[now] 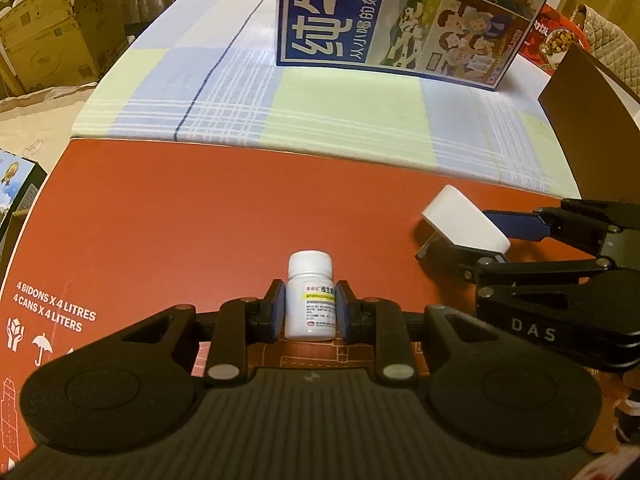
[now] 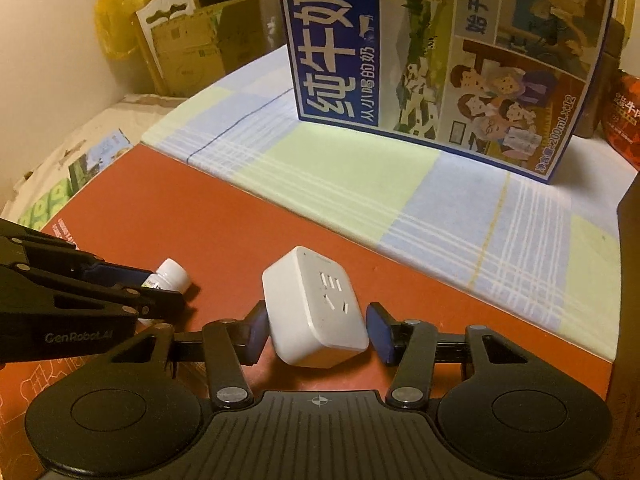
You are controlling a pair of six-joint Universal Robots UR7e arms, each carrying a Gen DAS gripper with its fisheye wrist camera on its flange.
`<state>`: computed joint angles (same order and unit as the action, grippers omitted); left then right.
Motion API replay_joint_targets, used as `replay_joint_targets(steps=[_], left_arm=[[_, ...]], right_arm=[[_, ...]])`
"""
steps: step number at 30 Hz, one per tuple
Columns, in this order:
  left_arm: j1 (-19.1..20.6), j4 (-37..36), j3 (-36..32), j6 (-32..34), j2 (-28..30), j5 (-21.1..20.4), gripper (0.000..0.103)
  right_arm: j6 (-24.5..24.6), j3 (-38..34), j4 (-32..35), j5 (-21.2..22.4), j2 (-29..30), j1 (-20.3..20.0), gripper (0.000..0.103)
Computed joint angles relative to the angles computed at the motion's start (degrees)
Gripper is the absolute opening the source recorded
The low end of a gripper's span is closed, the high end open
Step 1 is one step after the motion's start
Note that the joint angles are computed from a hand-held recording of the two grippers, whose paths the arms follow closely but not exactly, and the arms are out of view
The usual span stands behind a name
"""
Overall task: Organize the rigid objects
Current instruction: 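Carry the pill bottle with the left tool while the right tool carries the plug to the box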
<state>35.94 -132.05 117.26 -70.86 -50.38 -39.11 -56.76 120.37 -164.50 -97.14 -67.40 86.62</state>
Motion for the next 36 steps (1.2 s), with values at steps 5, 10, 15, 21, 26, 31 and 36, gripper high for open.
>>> replay_joint_targets(steps=[5,10,15,21,26,31,36], left_arm=[[0.06,-0.68,-0.63,1.92,0.76,-0.15,0.022],[-0.26,-1.41,-1.19,3.84,1.55,-0.61,0.022],[-0.79,-1.54,-1.82,4.60,2.32,-1.33,0.022],[-1.66,-1.66,-2.00,4.87,2.92,-2.44,0.022],[-2.47,-0.49,-2.26,4.28,3.09,-3.04,0.022],[-3.51,0.02,-1.98,3.79,2.72,-2.79,0.022],[-4.88,0.84,-1.95,3.19,2.16,-2.14,0.022]], right_arm=[[3.71,-0.23,2.74,0.62,-1.40,-0.88,0.048],[8.82,-0.28,5.85,1.18,-3.29,-1.91,0.048],[11.44,0.52,6.92,1.25,-5.25,-2.86,0.048],[13.35,1.61,8.01,1.35,-7.47,-3.92,0.048],[14.47,2.51,8.50,1.22,-8.95,-4.46,0.048],[14.93,3.25,9.54,1.33,-10.57,-4.92,0.048],[14.97,3.98,10.75,2.48,-12.66,-5.11,0.048]])
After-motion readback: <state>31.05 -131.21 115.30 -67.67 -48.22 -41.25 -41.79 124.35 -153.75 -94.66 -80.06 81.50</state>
